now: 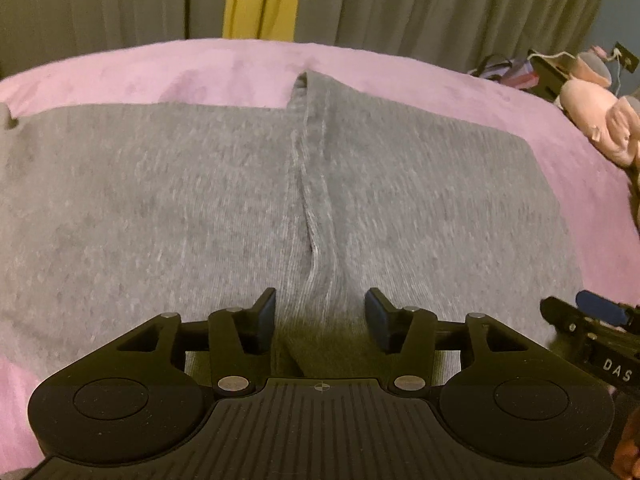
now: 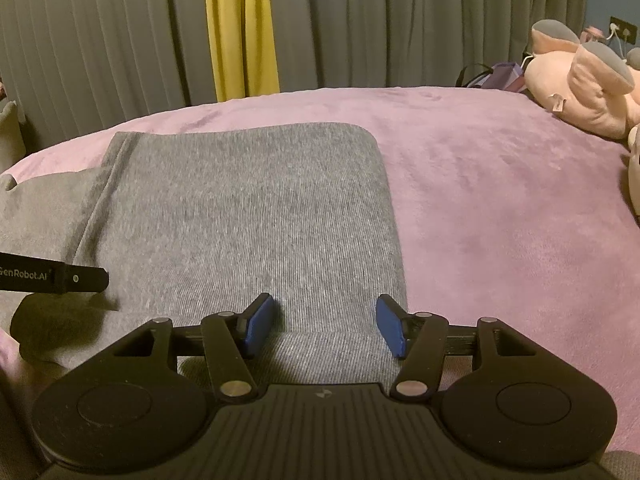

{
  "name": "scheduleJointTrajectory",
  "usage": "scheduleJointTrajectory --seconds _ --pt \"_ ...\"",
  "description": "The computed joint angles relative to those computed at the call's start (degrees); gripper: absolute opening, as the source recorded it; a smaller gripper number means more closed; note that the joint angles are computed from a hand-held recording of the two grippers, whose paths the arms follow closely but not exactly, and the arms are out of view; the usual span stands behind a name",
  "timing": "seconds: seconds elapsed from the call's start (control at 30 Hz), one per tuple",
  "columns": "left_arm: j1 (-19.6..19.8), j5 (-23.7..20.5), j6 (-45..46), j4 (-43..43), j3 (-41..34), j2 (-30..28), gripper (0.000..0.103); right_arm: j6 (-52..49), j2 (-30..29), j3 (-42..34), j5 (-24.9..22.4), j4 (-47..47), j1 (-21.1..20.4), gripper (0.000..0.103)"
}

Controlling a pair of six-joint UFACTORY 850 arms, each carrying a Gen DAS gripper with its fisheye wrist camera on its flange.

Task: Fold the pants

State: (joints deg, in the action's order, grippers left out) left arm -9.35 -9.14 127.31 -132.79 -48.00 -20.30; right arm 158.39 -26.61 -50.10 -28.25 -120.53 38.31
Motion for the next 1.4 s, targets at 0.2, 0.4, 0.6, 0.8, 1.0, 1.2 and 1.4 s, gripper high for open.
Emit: scheduleJointTrajectory --seconds 0.2,0.4,0.6,0.8,1.0,1.2,1.4 --pt "0.78 -0.72 -7.13 5.19 -0.35 -0.22 0.049 0.23 0.15 0.14 0.09 0.16 0.02 0.062" --pt "0.52 -0.41 -2.85 1.09 -0.34 -0.30 0.045 -0.93 0.27 0.00 1.01 3.74 -0.34 0.078" --pt "0.70 -1.12 1.60 -3.31 -0.16 -0.27 0.036 6.03 0.96 0.98 3.19 0.47 -1.77 0.078" --pt "1.84 -3.51 0.08 -3.01 0.32 0.04 0.022 1.92 0.63 0.48 2.40 4.10 -1.07 0.080" --pt "5.53 -8.83 -12.96 1.29 1.25 0.76 0.028 2.65 0.69 0.43 2.88 4.03 -1.29 0.082" --pt "15.50 -19.33 -14.68 -19.48 7.19 5.42 0.052 3.24 0.72 0.45 3.44 3.92 -1.65 0.084" --pt "26.67 -15.71 -4.79 -29.69 7.68 5.93 0.057 6.81 0.60 0.50 4.53 0.99 -2.50 0.086"
